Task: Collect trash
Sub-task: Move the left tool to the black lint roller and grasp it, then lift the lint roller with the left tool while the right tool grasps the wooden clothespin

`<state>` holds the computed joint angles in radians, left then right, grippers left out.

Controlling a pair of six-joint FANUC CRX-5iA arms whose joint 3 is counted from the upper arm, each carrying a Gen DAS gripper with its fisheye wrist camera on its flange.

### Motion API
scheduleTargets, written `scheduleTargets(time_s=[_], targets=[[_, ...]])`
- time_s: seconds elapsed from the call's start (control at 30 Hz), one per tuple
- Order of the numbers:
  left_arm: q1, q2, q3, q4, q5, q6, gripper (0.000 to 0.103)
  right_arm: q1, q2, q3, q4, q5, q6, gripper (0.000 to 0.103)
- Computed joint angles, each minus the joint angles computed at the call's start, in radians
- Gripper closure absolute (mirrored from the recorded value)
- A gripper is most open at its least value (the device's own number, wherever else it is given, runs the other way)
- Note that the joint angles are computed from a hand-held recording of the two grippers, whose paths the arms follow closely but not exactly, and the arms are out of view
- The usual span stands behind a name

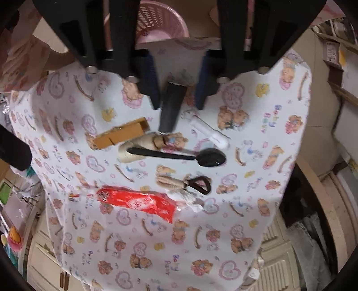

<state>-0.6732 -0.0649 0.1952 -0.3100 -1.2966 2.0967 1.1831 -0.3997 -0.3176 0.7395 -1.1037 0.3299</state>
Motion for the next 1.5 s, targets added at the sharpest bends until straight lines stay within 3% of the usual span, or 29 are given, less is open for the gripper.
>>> scheduleTargets(time_s=[0.27,0.37,0.47,0.73,0.9,0.97,1.07,1.27,1.4,1.43,1.5], targets=[[0.016,-0.064,-0.018,0.009,0.041,0.024,0.089,-0.041,0.033,0.018,-0.02,0.047,-0.023,0.0],[0.045,-0.078,-0.029,0.031,0.04,0.044,0.089,-0.064,0.066,0.046,-0.061,0.079,0.016,0.017],[0.083,-0.084,-0.049,0.08,0.046,0.052,0.089,-0.085,0.086,0.068,-0.124,0.119,0.05,0.019],[0.028,-0.105,0.001,-0.095,-0.004,0.142,0.089,-0.096,0.193,0.136,-0.206,0.127,0.325,0.019],[0.069,-0.144,-0.031,-0.056,0.023,0.146,0.089,-0.119,0.215,0.171,-0.314,0.111,0.415,0.019],[0.096,-0.157,-0.052,-0.008,0.047,0.128,0.089,-0.116,0.221,0.177,-0.325,0.086,0.431,0.026],[0.077,-0.153,-0.039,-0.039,0.037,0.136,0.089,-0.107,0.221,0.192,-0.352,0.043,0.472,0.032],[0.014,-0.128,0.001,-0.133,-0.013,0.167,0.089,-0.087,0.195,0.167,-0.334,0.027,0.439,0.033],[0.017,-0.126,0.001,-0.126,-0.012,0.17,0.089,-0.041,0.189,0.119,-0.182,-0.058,0.303,0.033],[0.014,-0.125,0.003,-0.131,-0.013,0.17,0.089,-0.04,0.193,0.118,-0.169,-0.094,0.268,0.033],[0.005,-0.123,0.007,-0.143,-0.017,0.17,0.089,-0.055,0.163,0.101,-0.197,-0.076,0.249,0.033]])
